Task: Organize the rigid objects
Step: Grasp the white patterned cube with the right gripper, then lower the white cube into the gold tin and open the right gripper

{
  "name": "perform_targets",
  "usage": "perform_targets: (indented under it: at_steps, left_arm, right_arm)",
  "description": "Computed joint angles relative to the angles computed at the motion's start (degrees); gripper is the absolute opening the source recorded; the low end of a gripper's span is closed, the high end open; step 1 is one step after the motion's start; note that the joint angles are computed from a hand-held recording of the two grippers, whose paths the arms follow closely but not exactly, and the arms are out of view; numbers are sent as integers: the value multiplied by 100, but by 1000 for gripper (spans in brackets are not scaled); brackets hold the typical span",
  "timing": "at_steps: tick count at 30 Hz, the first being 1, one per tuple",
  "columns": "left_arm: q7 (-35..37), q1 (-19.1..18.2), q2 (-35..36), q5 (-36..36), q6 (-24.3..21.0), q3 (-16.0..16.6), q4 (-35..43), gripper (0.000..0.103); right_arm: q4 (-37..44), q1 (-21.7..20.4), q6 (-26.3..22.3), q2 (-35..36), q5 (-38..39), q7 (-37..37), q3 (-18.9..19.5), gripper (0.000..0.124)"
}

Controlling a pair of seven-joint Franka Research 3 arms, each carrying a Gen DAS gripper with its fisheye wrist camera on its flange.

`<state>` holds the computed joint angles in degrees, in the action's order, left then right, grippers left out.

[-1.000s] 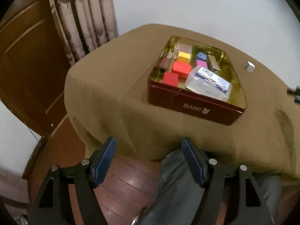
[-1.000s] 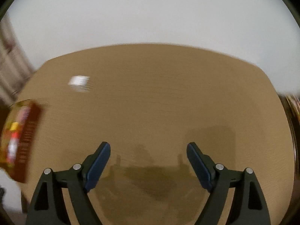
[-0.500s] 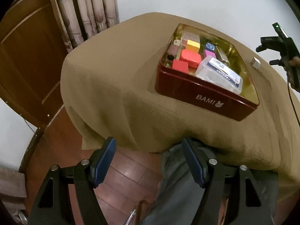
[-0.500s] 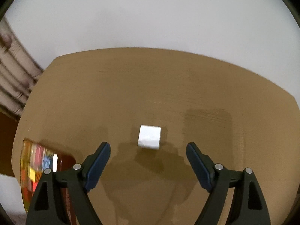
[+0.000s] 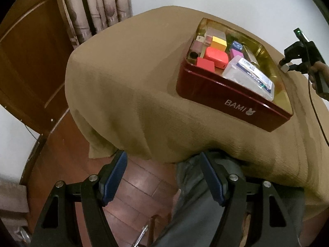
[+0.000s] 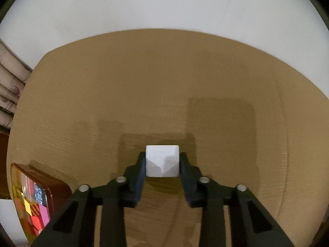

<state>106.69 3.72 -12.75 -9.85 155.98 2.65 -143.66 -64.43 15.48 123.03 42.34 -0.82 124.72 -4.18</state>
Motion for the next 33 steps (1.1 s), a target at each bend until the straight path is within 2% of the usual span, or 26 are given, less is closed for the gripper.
perform_targets:
  at_steps: [3,6,8,11,14,17,19,23,24,28,33]
  left_arm:
    - [-60,28,-9,41,0,-14,-2,69]
    - [-76,15,-77,61,84,-14,-60,69]
    - [-12,-37,-142,5,129,20,-110,69]
    - [42,-89,-229,28,172,28,-182,69]
    - [80,-128,-291,75,154,39,-232,69]
    - [69,-144,-347,138,139,41,-268,69]
    - [98,-179,-397,108,190,75,-297,69]
    - [99,-231,-503,78,317,128,-371,69]
    - [84,-231,-509,102,310,127,-373,69]
    - [161,-283,-506,63,178,188,-335,69]
    - [249,-318,-524,-26,178,221,-321,69]
  right_arm:
    - [-440,-70,338,-268,42,-151,26,30]
    - [-1455,-63,1168,-943,49,-359,70,30]
    - [-2112,-148,1695,-1443,317,-724,279,30]
    - [-2739,-188,2040,-2048,739,-1507,610,30]
    - [-2915,-140,2036,-2368,1291,-2205,894,30]
    - [-2560,109,1713,-2277,1345,-2632,975,30]
    - [-2061,256,1263,-1990,1291,-2914,994,30]
    - [-1443,794,700,-1541,580,-2922,809,30]
    - [-1491,858,629,-1553,424,-2954,746,30]
    - [-792,1309,-19,-1068,-498,-2869,470,30]
    - [-569,1530,-431,-849,-965,-2798,367,30]
